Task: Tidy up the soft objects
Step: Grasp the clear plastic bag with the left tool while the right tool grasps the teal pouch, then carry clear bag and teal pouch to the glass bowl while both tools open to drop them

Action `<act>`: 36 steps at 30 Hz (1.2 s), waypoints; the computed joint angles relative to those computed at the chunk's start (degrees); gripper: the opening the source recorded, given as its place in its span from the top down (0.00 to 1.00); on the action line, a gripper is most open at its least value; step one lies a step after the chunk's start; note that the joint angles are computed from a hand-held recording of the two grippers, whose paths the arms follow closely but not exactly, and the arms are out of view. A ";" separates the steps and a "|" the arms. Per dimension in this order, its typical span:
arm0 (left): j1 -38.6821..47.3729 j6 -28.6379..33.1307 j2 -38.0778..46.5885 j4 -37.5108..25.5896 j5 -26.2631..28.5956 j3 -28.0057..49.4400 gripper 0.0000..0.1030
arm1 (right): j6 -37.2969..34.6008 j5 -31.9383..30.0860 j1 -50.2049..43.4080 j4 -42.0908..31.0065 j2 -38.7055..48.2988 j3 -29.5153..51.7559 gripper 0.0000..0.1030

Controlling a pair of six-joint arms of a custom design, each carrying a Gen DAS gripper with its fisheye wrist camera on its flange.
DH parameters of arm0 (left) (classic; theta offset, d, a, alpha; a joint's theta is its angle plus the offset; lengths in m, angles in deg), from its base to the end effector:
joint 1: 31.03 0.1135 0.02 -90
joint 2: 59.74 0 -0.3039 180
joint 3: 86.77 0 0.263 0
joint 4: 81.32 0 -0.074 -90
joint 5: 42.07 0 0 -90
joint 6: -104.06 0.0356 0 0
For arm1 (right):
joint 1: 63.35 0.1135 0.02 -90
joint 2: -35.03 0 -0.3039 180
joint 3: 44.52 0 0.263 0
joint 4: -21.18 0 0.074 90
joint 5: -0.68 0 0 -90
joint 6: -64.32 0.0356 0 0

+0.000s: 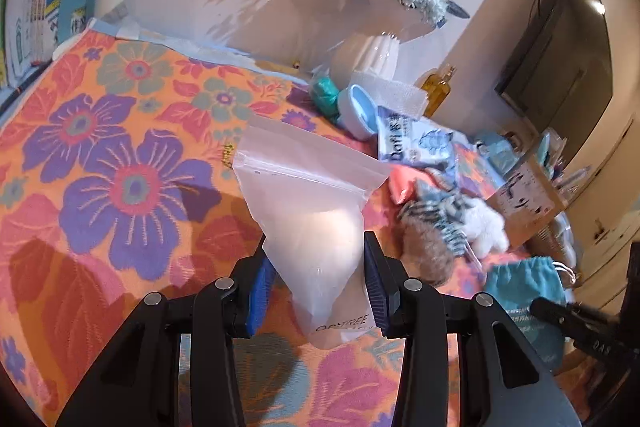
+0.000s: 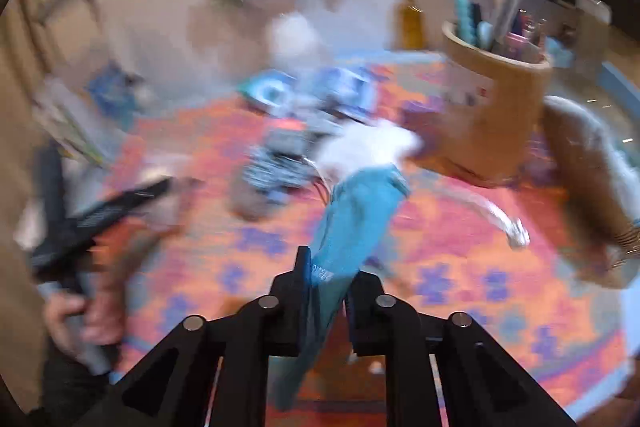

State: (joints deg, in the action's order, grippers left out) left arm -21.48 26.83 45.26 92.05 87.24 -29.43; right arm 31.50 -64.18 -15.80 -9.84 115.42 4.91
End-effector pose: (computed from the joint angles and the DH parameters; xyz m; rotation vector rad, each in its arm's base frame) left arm 0.3342 0.0333 0.1302 0.3330 2.3188 -0.6704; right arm 0.1763 0.1703 0.1841 0.3484 2.4790 0.1536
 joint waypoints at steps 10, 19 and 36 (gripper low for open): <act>-0.43 3.95 -1.29 1.67 1.89 -2.08 0.63 | 6.44 -17.00 -13.12 13.06 -0.70 -9.63 0.21; 0.32 2.93 -1.25 2.66 2.80 -2.37 0.63 | 16.41 -5.79 -2.24 -6.25 6.78 0.46 0.17; -0.14 2.86 -1.48 2.90 1.81 -2.54 0.63 | 5.59 5.57 2.82 -14.03 22.64 16.02 0.67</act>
